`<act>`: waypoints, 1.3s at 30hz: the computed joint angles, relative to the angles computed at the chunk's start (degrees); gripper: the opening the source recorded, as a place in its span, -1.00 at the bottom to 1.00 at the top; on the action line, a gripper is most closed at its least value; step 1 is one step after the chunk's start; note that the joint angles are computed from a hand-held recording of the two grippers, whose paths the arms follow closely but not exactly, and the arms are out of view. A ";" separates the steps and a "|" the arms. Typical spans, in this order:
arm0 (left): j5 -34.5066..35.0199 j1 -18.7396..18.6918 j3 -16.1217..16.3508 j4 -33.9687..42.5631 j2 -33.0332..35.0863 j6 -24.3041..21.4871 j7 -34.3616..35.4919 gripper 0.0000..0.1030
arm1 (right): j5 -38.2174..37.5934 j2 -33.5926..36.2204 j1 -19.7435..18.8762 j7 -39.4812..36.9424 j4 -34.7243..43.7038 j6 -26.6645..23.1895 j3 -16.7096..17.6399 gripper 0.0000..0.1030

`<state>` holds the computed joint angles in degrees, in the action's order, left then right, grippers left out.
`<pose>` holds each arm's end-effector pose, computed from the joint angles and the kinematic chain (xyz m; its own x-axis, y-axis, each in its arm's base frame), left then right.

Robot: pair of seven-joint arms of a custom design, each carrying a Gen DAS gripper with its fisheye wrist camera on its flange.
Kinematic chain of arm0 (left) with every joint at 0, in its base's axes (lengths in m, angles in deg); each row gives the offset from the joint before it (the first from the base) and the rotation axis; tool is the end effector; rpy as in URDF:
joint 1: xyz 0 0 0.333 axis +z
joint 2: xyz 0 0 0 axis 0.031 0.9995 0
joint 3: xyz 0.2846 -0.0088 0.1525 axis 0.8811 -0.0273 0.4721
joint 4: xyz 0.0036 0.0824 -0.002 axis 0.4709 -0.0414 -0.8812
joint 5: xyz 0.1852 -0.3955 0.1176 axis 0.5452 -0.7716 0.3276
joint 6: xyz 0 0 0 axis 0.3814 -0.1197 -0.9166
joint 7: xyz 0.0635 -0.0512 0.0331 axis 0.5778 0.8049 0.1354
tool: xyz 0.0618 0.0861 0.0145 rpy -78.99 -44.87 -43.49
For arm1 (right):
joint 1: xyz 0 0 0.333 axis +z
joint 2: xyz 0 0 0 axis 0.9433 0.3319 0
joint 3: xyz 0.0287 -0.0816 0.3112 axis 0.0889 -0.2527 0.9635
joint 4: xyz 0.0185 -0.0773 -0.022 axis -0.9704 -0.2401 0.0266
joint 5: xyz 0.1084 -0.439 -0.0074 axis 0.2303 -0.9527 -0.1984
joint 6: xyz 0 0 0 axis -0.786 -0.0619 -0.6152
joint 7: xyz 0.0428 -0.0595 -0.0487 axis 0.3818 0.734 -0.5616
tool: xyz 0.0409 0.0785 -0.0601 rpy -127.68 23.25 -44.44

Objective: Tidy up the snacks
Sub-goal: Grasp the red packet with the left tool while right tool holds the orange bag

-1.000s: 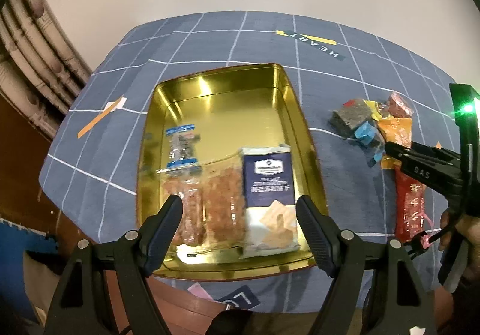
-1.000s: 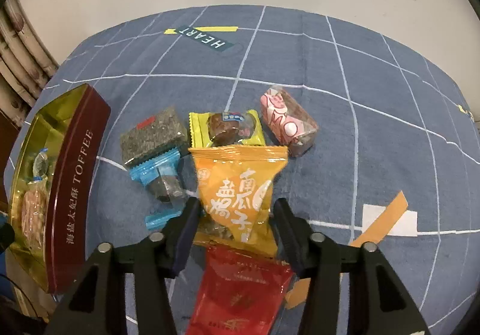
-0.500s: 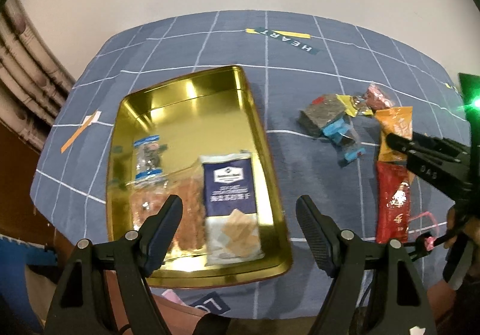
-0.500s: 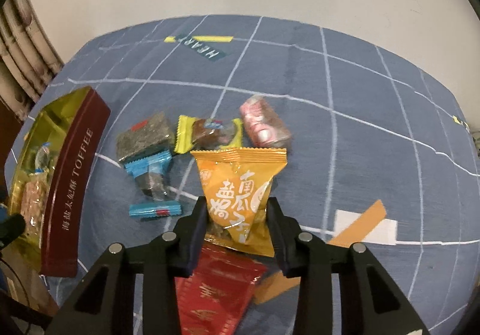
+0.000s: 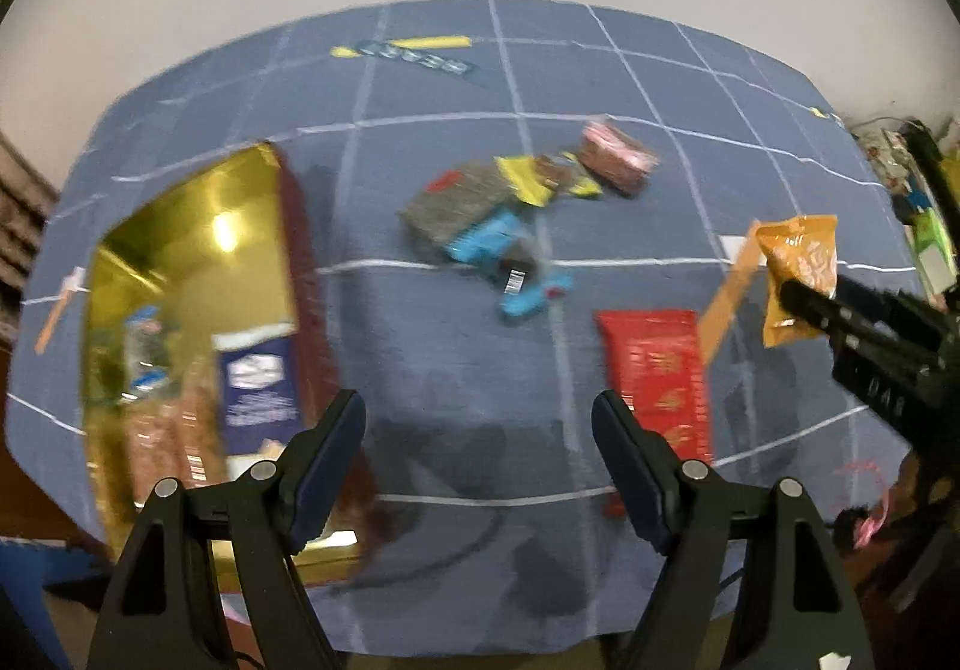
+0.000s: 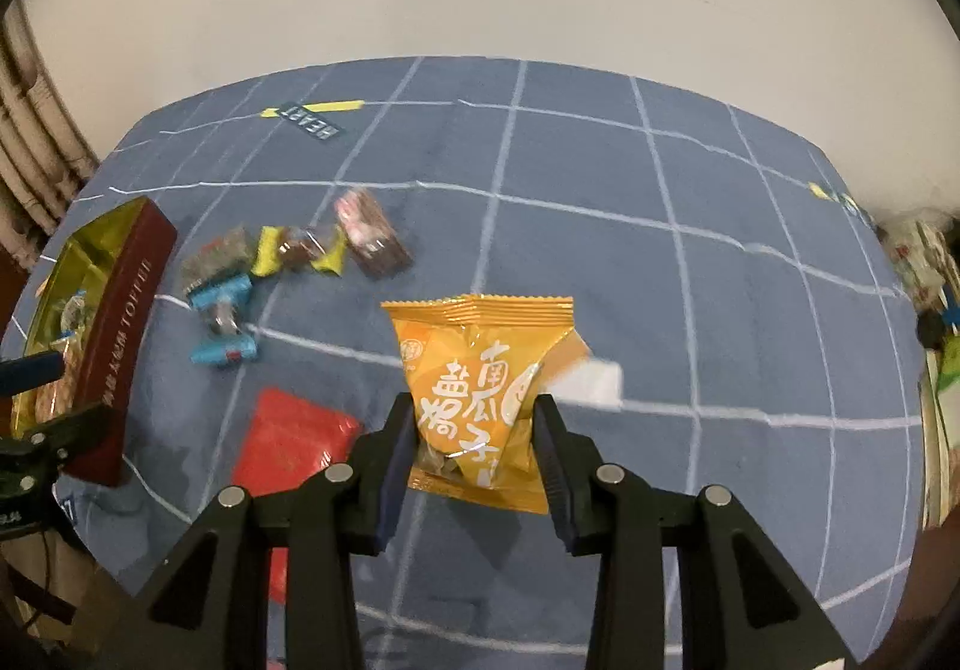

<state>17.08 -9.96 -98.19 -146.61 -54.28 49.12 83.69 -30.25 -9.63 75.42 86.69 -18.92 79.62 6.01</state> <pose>0.6490 -0.2419 0.5345 0.0652 -0.9974 0.0294 -0.9347 -0.0713 -0.3481 0.6862 0.0617 0.5136 0.2784 -0.9602 -0.0228 -0.8357 -0.2304 -0.4985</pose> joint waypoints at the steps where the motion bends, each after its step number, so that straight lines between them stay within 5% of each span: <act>1: -1.23 -0.04 -0.20 0.66 0.71 -0.06 -0.06 0.46 | 0.26 -0.66 -0.19 0.00 -0.85 0.12 -0.14 -0.24; 16: -2.86 -3.76 -0.29 8.59 8.89 -4.04 0.03 0.46 | 0.15 -6.07 -0.38 1.85 -8.80 1.89 -1.91 -0.24; 31: -2.81 -6.70 0.74 19.22 17.78 -9.38 1.09 0.44 | 1.48 -5.42 -0.75 2.60 -7.84 -0.29 -2.19 -0.24; 39: -2.32 -7.12 1.18 19.82 18.74 -8.20 2.22 0.37 | 1.24 -4.98 -0.85 3.11 -7.29 -1.34 -2.08 -0.24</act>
<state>14.76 -17.08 -97.01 -126.79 -35.53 40.92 85.91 -29.01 -14.61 74.57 89.80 -26.21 78.28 3.93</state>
